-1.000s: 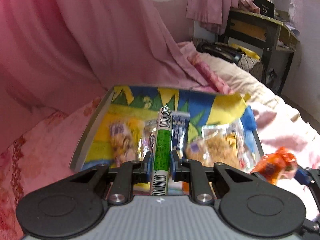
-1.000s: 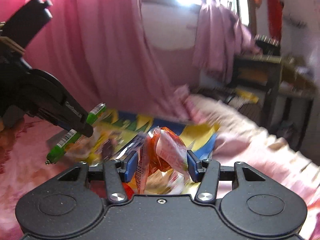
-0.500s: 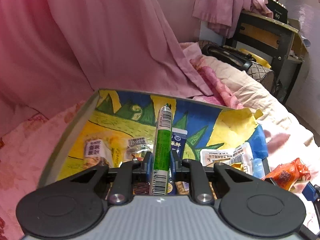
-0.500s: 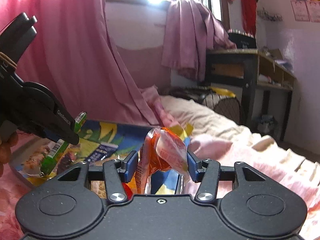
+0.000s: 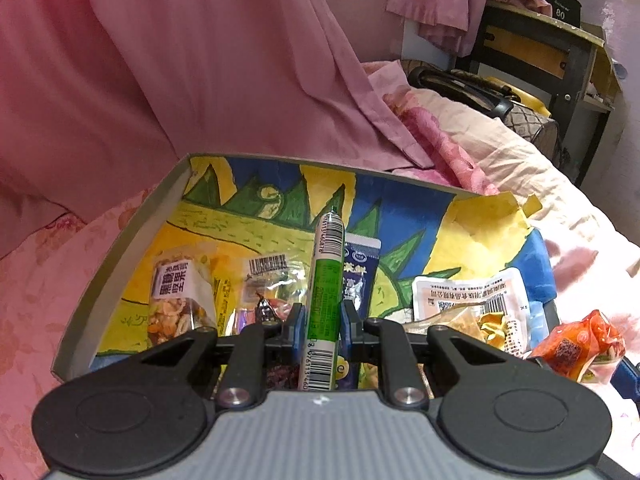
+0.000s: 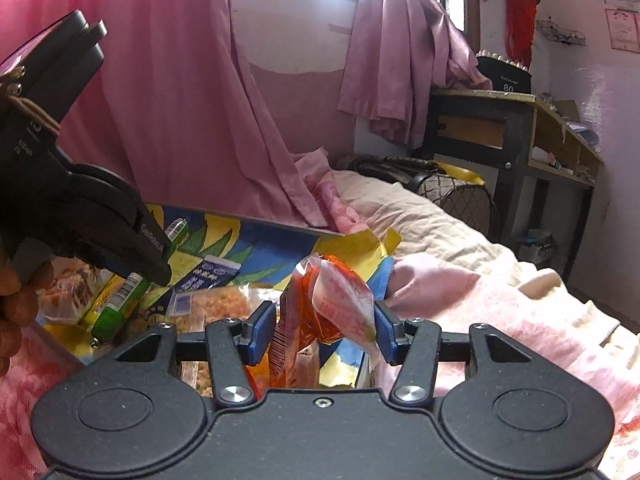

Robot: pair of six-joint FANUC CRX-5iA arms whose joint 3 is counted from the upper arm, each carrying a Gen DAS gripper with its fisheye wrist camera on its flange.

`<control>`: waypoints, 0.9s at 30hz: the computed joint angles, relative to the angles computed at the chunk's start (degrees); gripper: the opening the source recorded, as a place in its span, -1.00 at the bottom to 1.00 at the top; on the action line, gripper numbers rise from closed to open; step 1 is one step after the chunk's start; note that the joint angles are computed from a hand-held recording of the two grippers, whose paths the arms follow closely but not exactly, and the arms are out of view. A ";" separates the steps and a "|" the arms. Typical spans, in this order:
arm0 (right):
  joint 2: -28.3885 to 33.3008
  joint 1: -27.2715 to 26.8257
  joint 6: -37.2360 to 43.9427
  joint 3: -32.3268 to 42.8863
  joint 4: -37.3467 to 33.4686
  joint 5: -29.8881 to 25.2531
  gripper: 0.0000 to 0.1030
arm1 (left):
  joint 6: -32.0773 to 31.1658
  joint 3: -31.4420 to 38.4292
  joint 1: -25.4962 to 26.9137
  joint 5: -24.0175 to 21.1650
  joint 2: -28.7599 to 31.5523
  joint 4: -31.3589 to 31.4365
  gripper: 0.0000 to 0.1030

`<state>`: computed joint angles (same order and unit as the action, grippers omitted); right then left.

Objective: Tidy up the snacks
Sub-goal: 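Carry the sausage stick and orange bag into the tray and open both tools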

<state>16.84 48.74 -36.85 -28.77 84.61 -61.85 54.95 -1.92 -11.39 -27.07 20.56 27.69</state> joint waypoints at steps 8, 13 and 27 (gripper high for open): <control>0.28 -0.24 -0.03 0.18 -0.71 1.15 0.10 | 1.61 0.33 0.43 -0.52 0.71 -0.64 -0.62; 0.27 -0.18 0.06 0.25 -1.05 1.44 0.15 | 1.40 -0.10 0.54 -0.27 0.55 -0.82 -0.62; 0.66 0.04 0.57 0.68 -1.87 0.59 0.21 | -1.48 -1.57 0.55 0.11 -0.07 1.77 -0.60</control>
